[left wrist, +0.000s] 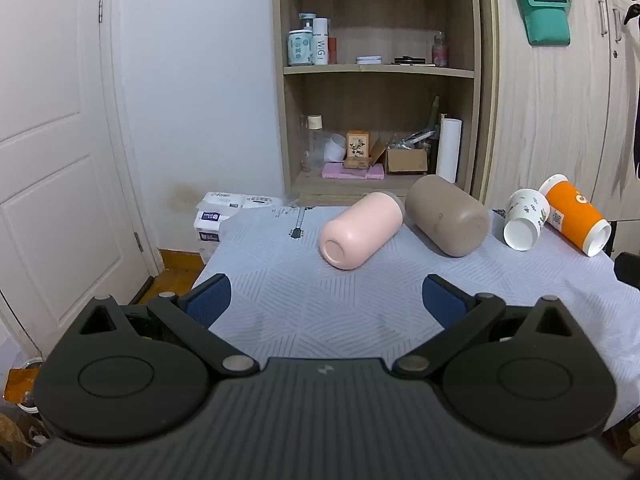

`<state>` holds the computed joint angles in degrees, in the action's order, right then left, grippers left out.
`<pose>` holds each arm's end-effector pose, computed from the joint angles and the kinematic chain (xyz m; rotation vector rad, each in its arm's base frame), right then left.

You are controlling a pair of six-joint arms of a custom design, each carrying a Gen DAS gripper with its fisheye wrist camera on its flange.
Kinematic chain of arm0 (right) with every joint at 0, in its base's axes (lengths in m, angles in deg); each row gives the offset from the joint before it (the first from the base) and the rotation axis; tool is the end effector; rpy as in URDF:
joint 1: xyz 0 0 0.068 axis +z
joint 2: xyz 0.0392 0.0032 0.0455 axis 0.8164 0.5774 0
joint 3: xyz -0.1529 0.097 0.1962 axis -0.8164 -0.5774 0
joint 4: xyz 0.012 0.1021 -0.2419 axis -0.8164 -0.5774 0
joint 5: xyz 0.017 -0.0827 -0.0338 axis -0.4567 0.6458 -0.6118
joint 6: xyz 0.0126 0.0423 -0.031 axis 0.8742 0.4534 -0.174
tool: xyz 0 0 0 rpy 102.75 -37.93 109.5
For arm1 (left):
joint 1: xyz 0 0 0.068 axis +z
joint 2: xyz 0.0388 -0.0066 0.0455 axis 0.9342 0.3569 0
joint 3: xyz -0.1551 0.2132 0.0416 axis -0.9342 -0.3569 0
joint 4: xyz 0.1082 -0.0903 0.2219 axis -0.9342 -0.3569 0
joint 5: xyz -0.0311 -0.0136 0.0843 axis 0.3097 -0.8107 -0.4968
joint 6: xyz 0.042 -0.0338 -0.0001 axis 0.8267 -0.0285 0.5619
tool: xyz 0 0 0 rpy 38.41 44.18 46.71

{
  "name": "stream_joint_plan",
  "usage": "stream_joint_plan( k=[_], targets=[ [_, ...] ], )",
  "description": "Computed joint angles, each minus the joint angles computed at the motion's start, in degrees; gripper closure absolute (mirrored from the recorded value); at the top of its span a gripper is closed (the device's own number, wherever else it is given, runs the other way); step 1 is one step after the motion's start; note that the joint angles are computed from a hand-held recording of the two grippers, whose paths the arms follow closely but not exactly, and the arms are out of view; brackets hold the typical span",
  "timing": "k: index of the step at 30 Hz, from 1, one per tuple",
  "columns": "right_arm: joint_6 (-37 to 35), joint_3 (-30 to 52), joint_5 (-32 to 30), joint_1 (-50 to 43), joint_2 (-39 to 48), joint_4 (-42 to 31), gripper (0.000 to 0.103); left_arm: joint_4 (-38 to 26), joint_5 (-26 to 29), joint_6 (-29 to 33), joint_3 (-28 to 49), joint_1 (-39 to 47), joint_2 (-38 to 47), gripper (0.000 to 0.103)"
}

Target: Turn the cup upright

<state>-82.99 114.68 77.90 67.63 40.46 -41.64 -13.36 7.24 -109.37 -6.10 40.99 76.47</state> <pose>0.3268 0.0743 0.1951 -0.3065 1.8906 0.0714 0.2921 -0.1287 0.2189 -0.3183 2.0001 0.2486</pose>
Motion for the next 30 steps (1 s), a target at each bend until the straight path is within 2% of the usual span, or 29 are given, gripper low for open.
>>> stream_joint_plan(
  k=[7,30],
  targets=[
    [-0.12,0.05,-0.02,-0.30,0.15,0.03,0.000,0.77,-0.13,0.25,-2.01,-0.45,-1.25,0.000],
    [-0.09,-0.10,-0.01,-0.68,-0.23,-0.39,0.000,-1.40,1.03,-0.81,-0.93,0.45,-0.68,0.000]
  ],
)
